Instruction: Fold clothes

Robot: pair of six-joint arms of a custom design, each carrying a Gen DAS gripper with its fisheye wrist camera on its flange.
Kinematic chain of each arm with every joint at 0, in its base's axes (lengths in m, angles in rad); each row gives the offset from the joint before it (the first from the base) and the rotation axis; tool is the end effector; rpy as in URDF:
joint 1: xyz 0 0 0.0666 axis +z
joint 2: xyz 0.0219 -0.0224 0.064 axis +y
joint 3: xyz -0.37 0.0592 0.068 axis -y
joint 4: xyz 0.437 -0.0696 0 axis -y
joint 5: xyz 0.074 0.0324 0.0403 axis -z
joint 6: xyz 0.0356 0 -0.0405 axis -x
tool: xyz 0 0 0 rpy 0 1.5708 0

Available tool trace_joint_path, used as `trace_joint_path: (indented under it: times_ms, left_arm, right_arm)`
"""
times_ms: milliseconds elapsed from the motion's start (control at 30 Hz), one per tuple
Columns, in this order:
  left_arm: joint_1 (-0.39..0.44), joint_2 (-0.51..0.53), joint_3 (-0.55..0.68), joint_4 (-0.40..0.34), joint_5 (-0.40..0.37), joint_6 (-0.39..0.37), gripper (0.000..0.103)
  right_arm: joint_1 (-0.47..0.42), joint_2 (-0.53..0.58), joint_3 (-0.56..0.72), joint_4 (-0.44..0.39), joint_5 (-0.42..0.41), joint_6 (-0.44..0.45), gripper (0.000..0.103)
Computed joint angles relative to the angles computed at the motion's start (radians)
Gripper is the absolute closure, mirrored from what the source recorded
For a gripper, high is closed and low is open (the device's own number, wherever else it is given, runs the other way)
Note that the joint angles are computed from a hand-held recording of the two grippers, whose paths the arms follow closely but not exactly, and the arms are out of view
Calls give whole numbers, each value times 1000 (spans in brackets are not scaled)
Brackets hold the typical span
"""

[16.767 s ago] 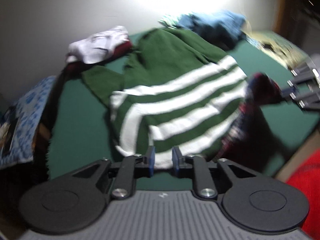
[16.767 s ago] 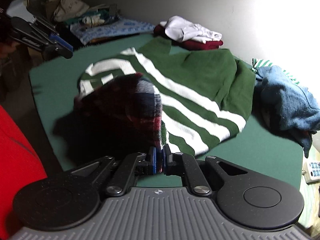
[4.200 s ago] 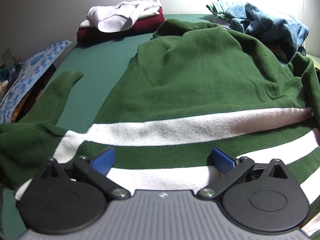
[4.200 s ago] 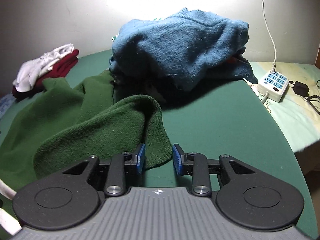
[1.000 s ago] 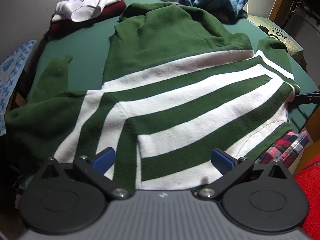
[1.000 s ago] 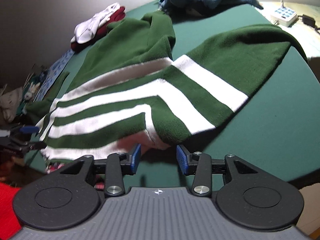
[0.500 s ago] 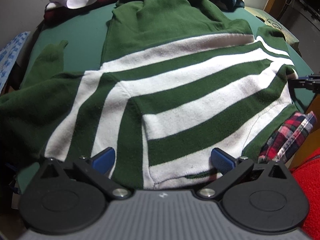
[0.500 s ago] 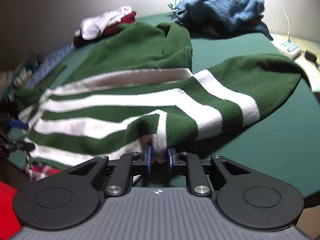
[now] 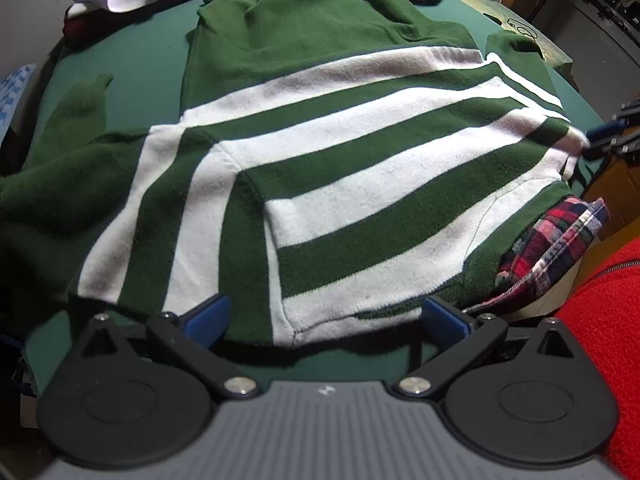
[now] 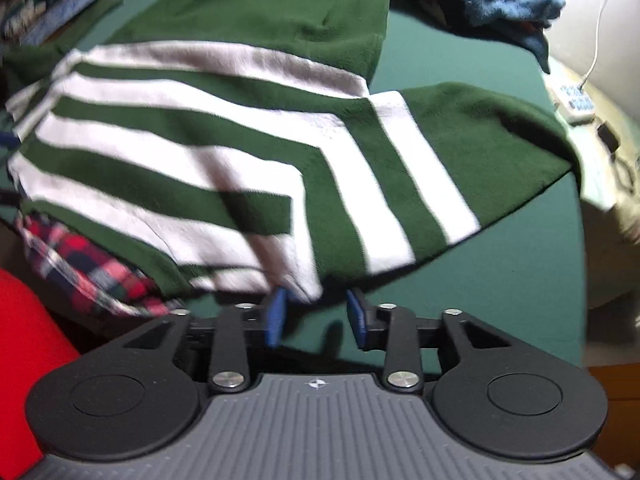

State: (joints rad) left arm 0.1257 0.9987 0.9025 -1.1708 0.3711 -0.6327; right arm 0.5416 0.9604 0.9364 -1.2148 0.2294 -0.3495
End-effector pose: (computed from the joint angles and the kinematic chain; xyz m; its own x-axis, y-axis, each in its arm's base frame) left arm 0.3445 0.0301 0.3342 -0.7689 0.4583 -0.4459 0.5524 0.8273 -0.1022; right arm 0.2937 0.1668 0.3595 -0.9113 -0.1591 -0.3798 -0.1346 0.9868 -0.0904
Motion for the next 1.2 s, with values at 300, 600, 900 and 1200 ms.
trace_joint_path:
  times_ms: [300, 600, 900, 1200]
  left_arm:
    - [-23, -9, -3, -22, 11, -24, 1]
    - [-25, -28, -14, -41, 13, -40, 1]
    - [18, 5, 40, -97, 63, -51, 3]
    - [-35, 116, 101, 193, 48, 119, 1]
  right_arm:
    - [45, 4, -7, 270, -133, 94, 67]
    - [68, 104, 10, 256, -299, 74, 65]
    - [43, 120, 64, 140, -399, 120, 66]
    - [-43, 168, 69, 328, -131, -56, 65]
